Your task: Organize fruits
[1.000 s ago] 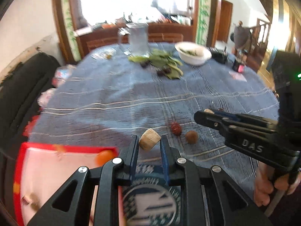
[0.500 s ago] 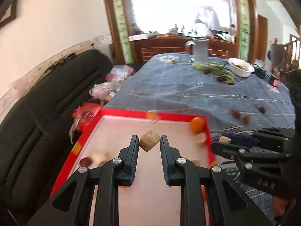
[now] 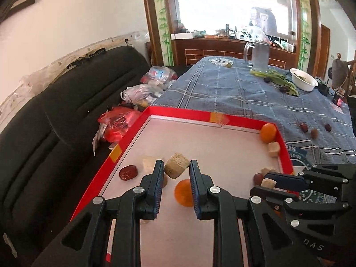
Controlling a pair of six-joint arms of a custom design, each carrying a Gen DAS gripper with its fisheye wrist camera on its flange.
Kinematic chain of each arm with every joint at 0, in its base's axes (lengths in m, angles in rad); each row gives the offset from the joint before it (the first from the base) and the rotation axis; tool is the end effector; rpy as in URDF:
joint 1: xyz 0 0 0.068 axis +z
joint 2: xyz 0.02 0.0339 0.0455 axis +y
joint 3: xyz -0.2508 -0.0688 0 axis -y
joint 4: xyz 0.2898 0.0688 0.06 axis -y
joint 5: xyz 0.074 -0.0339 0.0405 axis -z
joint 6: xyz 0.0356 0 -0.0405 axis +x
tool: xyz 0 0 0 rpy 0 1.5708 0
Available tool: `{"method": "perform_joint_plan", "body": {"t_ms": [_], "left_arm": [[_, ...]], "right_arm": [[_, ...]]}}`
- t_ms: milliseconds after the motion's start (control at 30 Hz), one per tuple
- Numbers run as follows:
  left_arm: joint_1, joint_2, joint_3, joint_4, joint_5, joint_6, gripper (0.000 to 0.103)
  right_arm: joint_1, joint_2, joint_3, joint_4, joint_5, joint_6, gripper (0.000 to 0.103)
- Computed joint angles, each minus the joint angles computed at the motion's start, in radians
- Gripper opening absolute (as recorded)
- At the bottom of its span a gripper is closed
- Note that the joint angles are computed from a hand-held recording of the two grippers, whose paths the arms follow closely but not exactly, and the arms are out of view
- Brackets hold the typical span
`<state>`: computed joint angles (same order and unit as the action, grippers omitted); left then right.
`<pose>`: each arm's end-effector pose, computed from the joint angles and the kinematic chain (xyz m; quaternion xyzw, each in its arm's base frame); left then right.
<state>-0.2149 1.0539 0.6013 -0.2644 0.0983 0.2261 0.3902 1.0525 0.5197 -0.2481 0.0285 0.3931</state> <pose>0.2586 -0.0600 0.1869 0.2187 0.8827 -0.0424 0.4138 0.2350 0.0956 0.1587 0.0068 0.9229 0.1347 0.3606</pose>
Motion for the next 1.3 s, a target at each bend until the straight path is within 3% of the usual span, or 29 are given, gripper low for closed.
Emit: {"method": "perform_joint_plan", "body": {"t_ms": [333,567,700,867,1033,1167,1300], "left_arm": [[0.014,0.045,0.006,0.024,-0.004,0.004,0.022],[-0.013,0.065,0.011,0.025,-0.069,-0.002,0.025],[-0.027,0.048,0.006,0.026,-0.104,-0.009,0.058],[-0.072,0.004,0.003,0.016,-0.131,-0.015,0.067],[-0.187,-0.028,0.012,-0.014,-0.155,-0.013,0.069],[-0.307,-0.015,0.039,-0.032,-0.179,-0.026,0.070],[-0.414,0.025,0.076,-0.041,-0.206,-0.042,0.071]], "right_arm": [[0.005,0.070,0.023,0.027,-0.010,-0.007,0.029],[-0.013,0.082,0.031,0.019,-0.053,-0.018,0.029],[-0.041,0.023,0.008,0.007,-0.074,-0.037,0.029],[-0.136,-0.140,-0.044,-0.058,-0.086,-0.071,0.029],[-0.375,-0.354,-0.098,-0.195,-0.151,-0.139,0.029],[-0.697,-0.490,-0.126,-0.330,-0.274,-0.261,0.029],[-1.002,-0.484,-0.125,-0.401,-0.367,-0.430,0.029]]}}
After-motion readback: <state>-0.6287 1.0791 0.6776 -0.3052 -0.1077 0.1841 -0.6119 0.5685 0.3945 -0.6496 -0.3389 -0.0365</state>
